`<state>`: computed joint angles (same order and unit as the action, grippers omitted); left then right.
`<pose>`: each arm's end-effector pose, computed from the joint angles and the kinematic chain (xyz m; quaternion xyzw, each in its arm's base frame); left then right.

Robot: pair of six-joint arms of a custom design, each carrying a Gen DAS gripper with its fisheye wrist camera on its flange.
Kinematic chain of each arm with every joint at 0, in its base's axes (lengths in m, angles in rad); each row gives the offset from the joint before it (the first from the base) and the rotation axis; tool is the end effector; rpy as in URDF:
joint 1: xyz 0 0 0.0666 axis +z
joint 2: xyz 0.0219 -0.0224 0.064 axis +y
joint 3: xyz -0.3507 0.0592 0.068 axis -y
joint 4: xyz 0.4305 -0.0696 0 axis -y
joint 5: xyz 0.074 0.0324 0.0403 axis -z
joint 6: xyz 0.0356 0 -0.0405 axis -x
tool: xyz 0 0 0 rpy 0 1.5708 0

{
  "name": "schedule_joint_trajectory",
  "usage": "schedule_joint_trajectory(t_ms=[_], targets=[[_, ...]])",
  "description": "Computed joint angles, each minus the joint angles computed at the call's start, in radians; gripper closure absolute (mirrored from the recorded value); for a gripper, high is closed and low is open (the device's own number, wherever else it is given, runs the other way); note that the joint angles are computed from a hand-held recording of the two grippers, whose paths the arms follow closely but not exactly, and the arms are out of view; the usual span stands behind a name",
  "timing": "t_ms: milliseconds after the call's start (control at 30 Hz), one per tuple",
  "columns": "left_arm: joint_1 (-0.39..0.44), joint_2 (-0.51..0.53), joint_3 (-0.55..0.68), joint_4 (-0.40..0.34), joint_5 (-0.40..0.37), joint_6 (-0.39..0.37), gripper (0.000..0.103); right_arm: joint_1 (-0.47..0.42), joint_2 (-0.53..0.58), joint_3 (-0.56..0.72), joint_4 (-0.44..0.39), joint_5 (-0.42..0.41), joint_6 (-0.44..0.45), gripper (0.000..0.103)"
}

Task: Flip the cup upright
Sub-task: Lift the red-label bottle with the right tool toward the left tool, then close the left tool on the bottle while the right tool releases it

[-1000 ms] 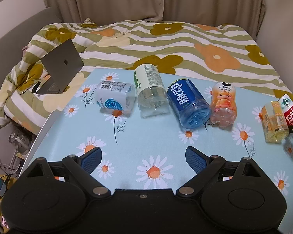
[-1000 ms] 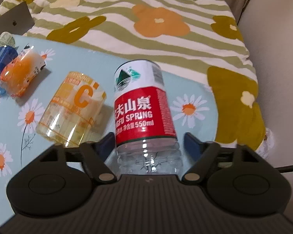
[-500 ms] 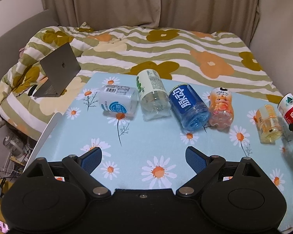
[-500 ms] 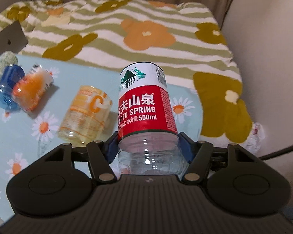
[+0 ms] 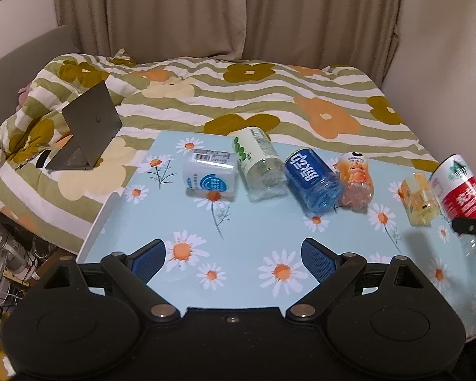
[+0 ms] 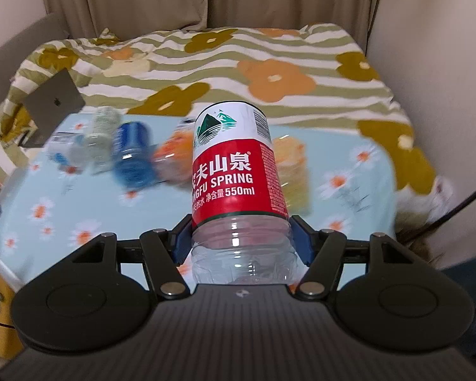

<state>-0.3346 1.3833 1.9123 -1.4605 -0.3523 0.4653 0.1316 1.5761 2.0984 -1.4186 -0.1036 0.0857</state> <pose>0.4374 -0.1395 0.6188 -0.1160 0.9291 0.0328 0.3497 0.5280 0.0732 0.6101 -0.1192 0.9350 0.0564 0.3292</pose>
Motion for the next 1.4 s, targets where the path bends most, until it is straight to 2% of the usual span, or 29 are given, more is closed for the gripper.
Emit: schedule_joint_trajectory(t_ms=[233,500,700,967,1067,1133,1400], targets=[[0.044,-0.063,-0.081,0.029,0.053,-0.072,0.008,0.109,-0.086,-0.159,0.024,0.06,-0.195,0.025],[0.08,-0.098,-0.139,0.048,0.101,-0.133,0.008,0.194,-0.116,-0.287,0.098,0.141,-0.328,0.025],[0.1,-0.103,-0.147,0.052,0.115,-0.156,0.008,0.225,-0.098,-0.307,0.121,0.167,-0.368,0.024],[0.113,-0.1,-0.151,0.054,0.129,-0.154,0.008,0.232,-0.087,-0.309,0.115,0.168,-0.365,0.023],[0.113,-0.095,-0.147,0.053,0.131,-0.151,0.008,0.232,-0.086,-0.307,0.11,0.164,-0.36,0.016],[0.113,-0.093,-0.145,0.053,0.133,-0.151,0.008,0.233,-0.085,-0.305,0.107,0.169,-0.355,0.006],[0.109,-0.071,-0.11,0.044,0.148,-0.147,0.008,0.223,-0.087,-0.286,0.084,0.121,-0.355,0.006]])
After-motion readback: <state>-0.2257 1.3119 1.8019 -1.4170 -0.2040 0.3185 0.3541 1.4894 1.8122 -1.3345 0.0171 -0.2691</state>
